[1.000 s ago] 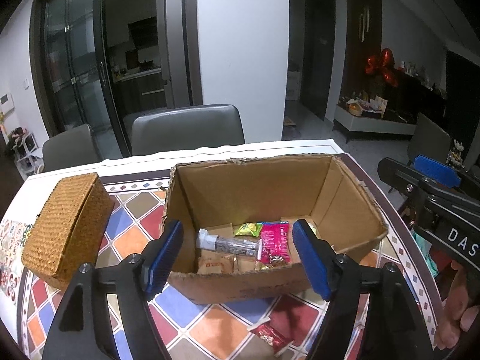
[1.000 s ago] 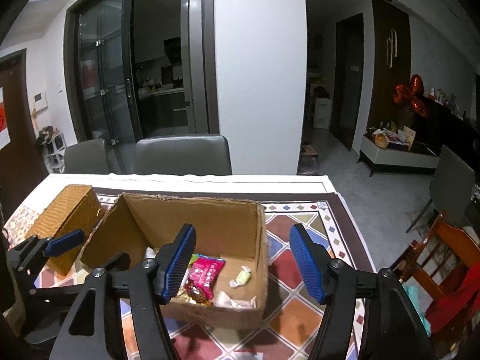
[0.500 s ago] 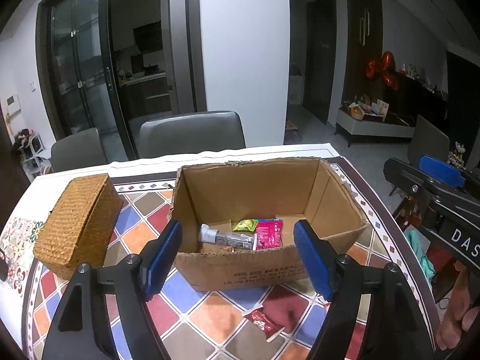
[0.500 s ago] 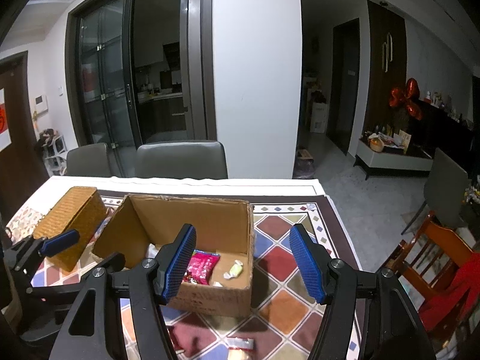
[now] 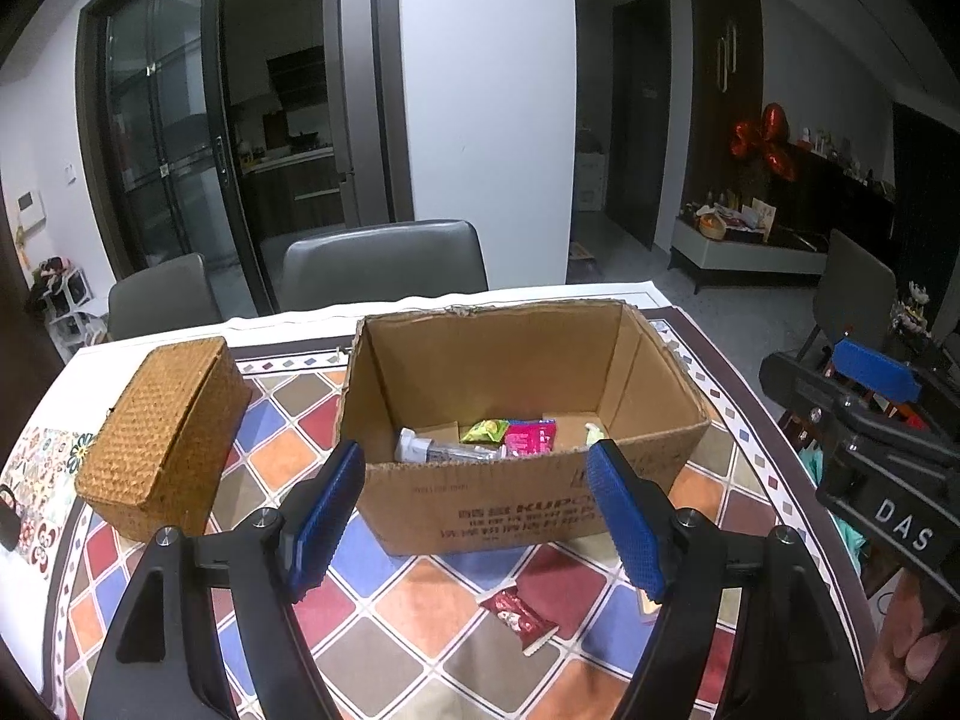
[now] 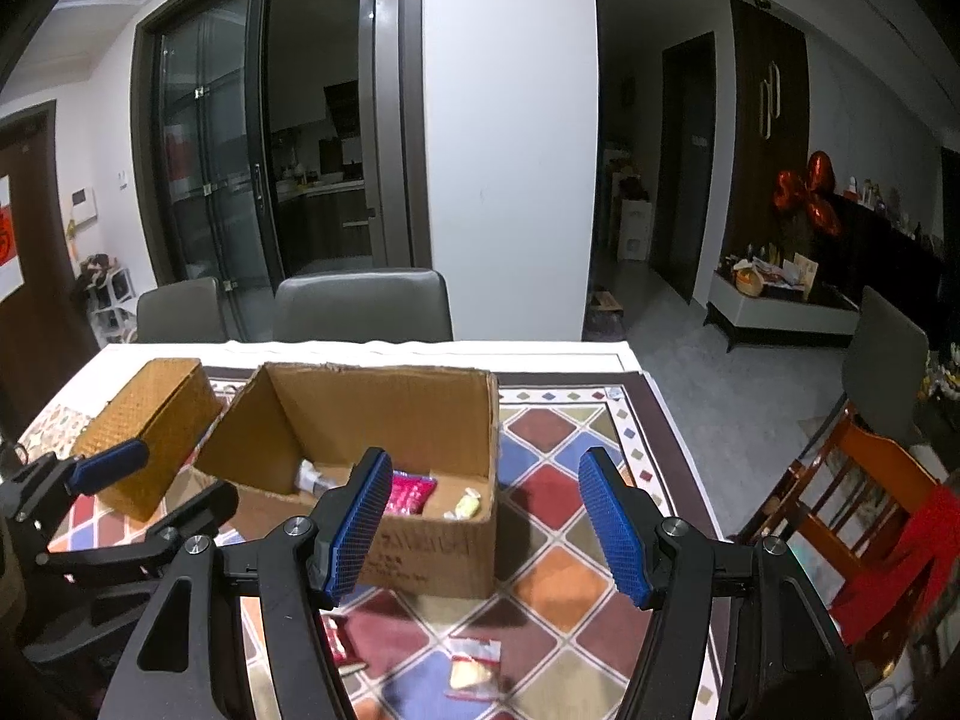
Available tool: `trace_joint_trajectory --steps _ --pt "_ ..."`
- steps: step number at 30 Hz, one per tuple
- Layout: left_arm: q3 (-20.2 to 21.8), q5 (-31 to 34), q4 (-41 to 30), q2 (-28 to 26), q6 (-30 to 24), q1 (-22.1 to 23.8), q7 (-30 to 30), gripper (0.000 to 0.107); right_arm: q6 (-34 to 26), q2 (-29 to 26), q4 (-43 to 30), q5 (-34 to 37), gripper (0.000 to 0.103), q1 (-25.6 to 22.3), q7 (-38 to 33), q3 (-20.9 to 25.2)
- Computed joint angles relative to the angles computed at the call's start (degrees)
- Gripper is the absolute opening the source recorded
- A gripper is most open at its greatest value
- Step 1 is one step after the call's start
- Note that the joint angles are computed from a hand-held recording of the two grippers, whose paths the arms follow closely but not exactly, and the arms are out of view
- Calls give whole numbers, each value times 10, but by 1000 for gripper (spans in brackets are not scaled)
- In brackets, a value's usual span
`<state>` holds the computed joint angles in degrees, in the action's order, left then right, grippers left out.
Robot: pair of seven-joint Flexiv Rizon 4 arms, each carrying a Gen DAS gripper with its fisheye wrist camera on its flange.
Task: Organize snacks
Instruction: 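Move both open grippers back from the box toward the red packet and bread packet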
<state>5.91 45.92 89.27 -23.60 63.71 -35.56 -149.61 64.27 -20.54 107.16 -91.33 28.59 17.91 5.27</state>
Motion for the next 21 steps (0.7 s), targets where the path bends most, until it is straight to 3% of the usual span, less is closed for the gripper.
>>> trace_joint_trajectory --steps 21 --pt "-5 58 31 8 -16 -15 -76 76 -7 2 41 0 66 -1 21 8"
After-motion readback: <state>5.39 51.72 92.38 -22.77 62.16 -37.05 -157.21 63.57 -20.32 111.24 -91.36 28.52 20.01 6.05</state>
